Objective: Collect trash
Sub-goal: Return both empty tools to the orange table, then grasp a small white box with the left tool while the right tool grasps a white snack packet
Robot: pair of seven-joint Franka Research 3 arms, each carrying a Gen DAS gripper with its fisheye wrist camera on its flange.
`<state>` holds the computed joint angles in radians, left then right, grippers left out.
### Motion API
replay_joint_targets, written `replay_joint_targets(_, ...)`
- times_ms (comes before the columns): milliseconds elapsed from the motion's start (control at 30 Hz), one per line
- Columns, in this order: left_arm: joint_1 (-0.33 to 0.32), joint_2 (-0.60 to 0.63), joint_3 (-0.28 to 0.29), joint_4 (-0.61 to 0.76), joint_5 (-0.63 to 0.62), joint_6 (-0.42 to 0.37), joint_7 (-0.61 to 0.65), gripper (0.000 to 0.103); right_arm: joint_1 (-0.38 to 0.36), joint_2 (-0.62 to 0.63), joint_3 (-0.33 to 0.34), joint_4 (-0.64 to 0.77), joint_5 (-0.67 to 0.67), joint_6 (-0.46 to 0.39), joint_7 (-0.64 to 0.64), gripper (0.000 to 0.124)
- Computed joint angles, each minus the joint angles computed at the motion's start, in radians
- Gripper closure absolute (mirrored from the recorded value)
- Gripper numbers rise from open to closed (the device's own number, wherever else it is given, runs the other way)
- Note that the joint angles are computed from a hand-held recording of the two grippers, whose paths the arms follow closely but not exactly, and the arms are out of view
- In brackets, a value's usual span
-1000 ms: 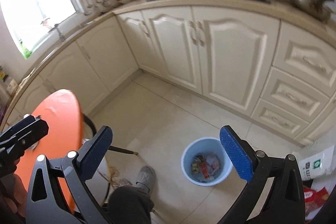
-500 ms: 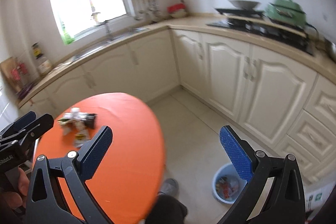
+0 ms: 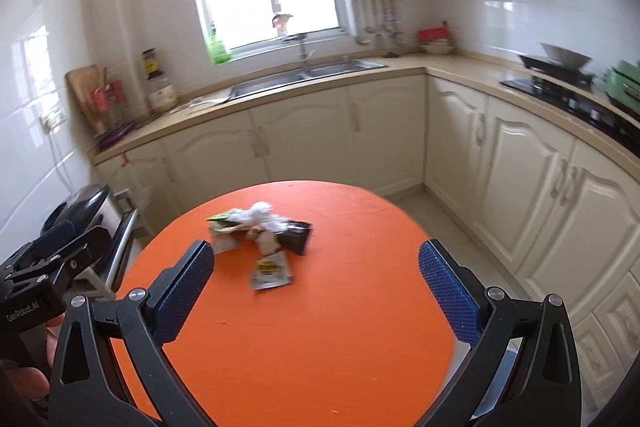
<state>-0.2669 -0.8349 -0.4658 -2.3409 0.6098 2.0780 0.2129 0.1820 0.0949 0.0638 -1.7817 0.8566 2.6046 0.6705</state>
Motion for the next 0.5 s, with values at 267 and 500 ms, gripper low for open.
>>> replay_joint_targets(267,-0.006,-0.048,0.008,-0.029,-0.028,-0.069,-0.029,0.002,0.043,0.085,0.029,0.041,-0.122,-0.010,0.045,0.021)
replay_joint_targets(500,0.043,0.049,0.065,-0.008,-0.009,-0.004,-0.014,0.002,0.072,0.218,0.044,0.134,-0.260,-0.031,0.141,0.021)
